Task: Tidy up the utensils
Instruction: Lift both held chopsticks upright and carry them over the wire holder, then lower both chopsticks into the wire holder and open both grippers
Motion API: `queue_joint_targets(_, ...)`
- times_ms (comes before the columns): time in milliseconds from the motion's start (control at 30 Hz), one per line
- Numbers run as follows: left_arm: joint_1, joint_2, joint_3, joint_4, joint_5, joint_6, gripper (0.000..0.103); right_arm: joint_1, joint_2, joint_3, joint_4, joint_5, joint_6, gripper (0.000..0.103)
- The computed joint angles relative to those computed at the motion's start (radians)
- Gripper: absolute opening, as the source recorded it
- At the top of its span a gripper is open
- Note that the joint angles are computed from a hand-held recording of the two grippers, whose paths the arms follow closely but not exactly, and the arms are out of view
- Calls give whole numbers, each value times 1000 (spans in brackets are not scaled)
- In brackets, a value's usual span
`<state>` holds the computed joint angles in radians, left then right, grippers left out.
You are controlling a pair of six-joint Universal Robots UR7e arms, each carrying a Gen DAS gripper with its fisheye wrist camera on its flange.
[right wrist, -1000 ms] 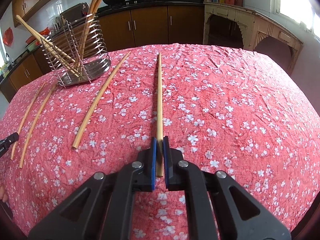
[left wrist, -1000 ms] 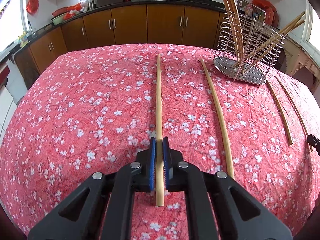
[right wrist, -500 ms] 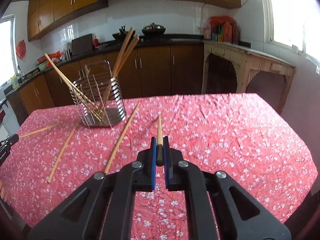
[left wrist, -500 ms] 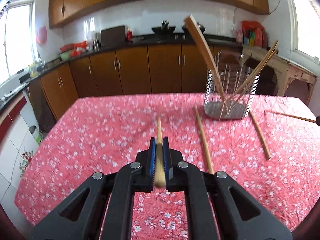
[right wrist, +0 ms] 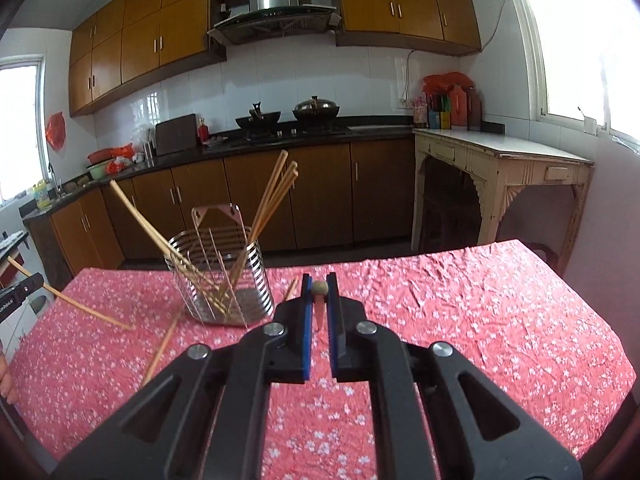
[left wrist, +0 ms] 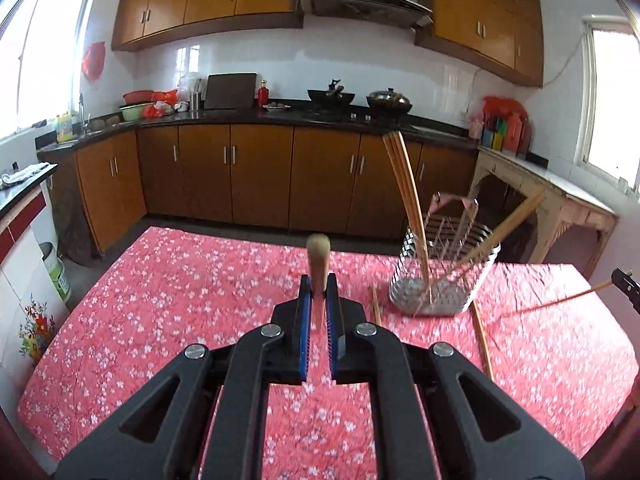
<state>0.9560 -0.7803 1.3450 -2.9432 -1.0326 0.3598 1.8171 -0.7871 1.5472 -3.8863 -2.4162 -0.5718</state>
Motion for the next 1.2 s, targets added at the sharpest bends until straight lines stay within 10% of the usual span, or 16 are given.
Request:
queue_joint_targets(400,-21,22,-97,26,-52,-2,7,37,-70,-62,163,116,103,8)
queue_joint_targets(700,-89,91,-269,25,-170,-40,7,98,9,-303,188,223,10,7)
queue_joint_targets(1200,-67,319,-532,93,-171,-78,7,-8,124,-506,392,301,106,8)
